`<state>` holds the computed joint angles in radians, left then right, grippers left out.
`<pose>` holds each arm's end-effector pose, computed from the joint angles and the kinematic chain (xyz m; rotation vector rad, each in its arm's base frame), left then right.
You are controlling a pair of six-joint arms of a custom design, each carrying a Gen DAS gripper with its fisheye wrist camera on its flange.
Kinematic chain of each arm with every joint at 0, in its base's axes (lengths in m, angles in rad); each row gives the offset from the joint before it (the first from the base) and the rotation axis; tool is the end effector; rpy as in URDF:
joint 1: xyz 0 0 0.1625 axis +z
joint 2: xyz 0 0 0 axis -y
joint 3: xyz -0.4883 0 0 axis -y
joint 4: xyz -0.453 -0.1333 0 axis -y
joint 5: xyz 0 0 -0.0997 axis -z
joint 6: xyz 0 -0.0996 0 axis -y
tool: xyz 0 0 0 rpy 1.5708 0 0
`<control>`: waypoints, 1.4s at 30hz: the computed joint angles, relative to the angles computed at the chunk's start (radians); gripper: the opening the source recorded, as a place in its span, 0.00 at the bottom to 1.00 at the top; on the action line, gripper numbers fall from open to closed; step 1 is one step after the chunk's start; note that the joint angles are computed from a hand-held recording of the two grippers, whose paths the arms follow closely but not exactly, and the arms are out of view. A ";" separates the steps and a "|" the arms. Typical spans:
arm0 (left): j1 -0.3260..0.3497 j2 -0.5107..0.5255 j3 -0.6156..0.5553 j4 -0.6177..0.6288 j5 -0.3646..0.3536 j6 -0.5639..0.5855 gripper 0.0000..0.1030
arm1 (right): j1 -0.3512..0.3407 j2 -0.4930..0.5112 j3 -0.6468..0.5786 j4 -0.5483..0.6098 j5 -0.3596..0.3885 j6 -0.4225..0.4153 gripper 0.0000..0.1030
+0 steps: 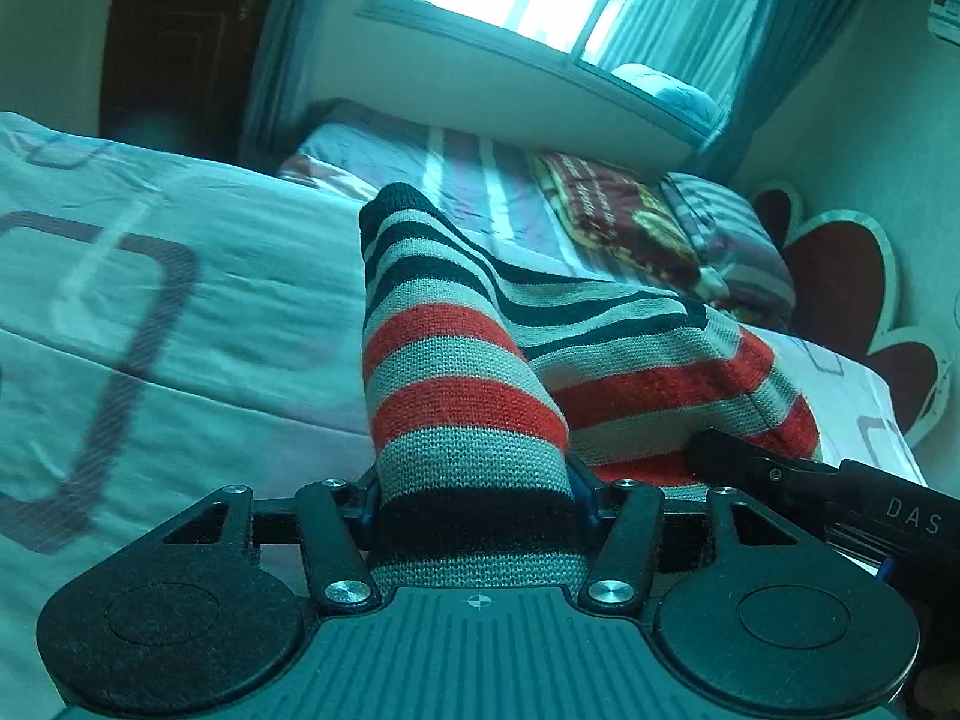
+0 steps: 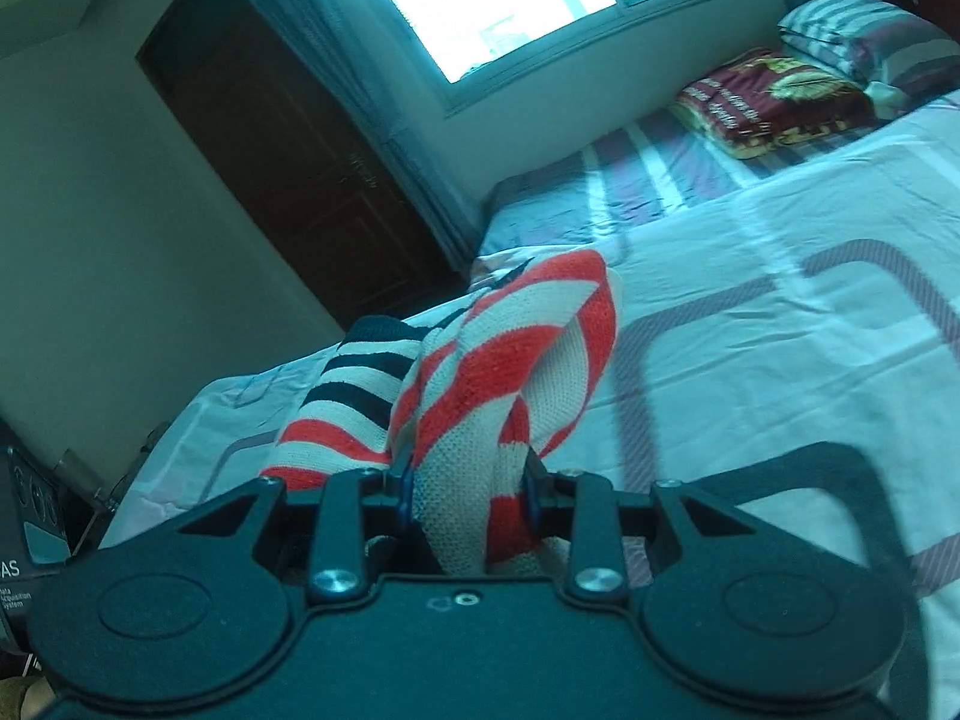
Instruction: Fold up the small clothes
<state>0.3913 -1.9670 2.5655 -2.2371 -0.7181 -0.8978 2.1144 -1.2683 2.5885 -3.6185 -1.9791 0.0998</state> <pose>-0.1884 -0.3031 0.2991 0.3212 2.5471 -1.0489 0.2835 -0.2879 0.1878 0.3944 -2.7345 1.1750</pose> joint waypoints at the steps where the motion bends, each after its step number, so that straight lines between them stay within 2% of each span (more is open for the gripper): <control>1: 0.011 -0.038 -0.002 0.034 0.008 0.011 0.55 | 0.016 0.038 -0.014 -0.016 -0.003 0.013 0.30; 5: 0.080 -0.168 -0.017 0.131 0.027 0.100 0.55 | 0.081 0.193 -0.075 -0.081 -0.032 0.073 0.30; 8: 0.161 -0.221 -0.033 0.135 0.026 0.201 0.55 | 0.122 0.292 -0.128 -0.095 -0.055 0.121 0.30; 12: 0.284 -0.239 -0.042 0.035 0.005 0.380 0.55 | 0.158 0.395 -0.196 -0.098 -0.089 0.147 0.30; 16: 0.415 -0.195 -0.033 -0.111 -0.037 0.539 0.56 | 0.158 0.460 -0.243 -0.058 -0.124 0.180 0.32; 17: 0.450 -0.176 -0.032 -0.136 -0.048 0.570 0.62 | 0.152 0.469 -0.249 -0.033 -0.140 0.194 0.34; 18: 0.470 -0.169 -0.019 -0.177 -0.050 0.603 0.68 | 0.154 0.484 -0.258 -0.006 -0.186 0.217 0.36; 19: 0.470 -0.167 0.000 -0.223 -0.032 0.636 0.78 | 0.155 0.499 -0.265 0.009 -0.226 0.238 0.43; 20: 0.467 -0.164 0.009 -0.242 -0.016 0.664 0.81 | 0.153 0.507 -0.259 -0.007 -0.247 0.246 0.53; 22: 0.455 -0.171 0.011 -0.232 -0.003 0.671 0.81 | 0.169 0.514 -0.258 -0.026 -0.292 0.218 0.58; 23: 0.444 -0.186 0.007 -0.199 0.005 0.654 0.81 | 0.187 0.517 -0.265 -0.021 -0.327 0.186 0.57; 25: 0.421 -0.206 0.003 -0.162 0.038 0.635 0.81 | 0.241 0.534 -0.288 -0.022 -0.446 0.127 0.53; 27: 0.351 -0.270 0.009 -0.062 0.095 0.579 0.81 | 0.271 0.522 -0.296 -0.019 -0.483 0.108 0.42; 28: 0.317 -0.302 0.008 -0.012 0.117 0.552 0.81 | 0.287 0.514 -0.300 -0.014 -0.498 0.109 0.32; 31: 0.221 -0.385 0.003 0.119 0.135 0.507 0.81 | 0.318 0.489 -0.296 0.002 -0.473 0.100 0.27; 34: 0.187 -0.398 -0.005 0.205 0.119 0.467 0.81 | 0.337 0.493 -0.298 0.035 -0.457 0.068 0.26; 37: 0.193 -0.383 0.000 0.266 0.109 0.436 0.81 | 0.330 0.507 -0.311 0.123 -0.466 0.098 0.26; 39: 0.196 -0.383 0.018 0.283 0.130 0.447 0.81 | 0.313 0.519 -0.314 0.185 -0.479 0.131 0.23; 42: 0.212 -0.386 0.022 0.278 0.116 0.428 0.85 | 0.308 0.558 -0.321 0.159 -0.502 0.104 0.23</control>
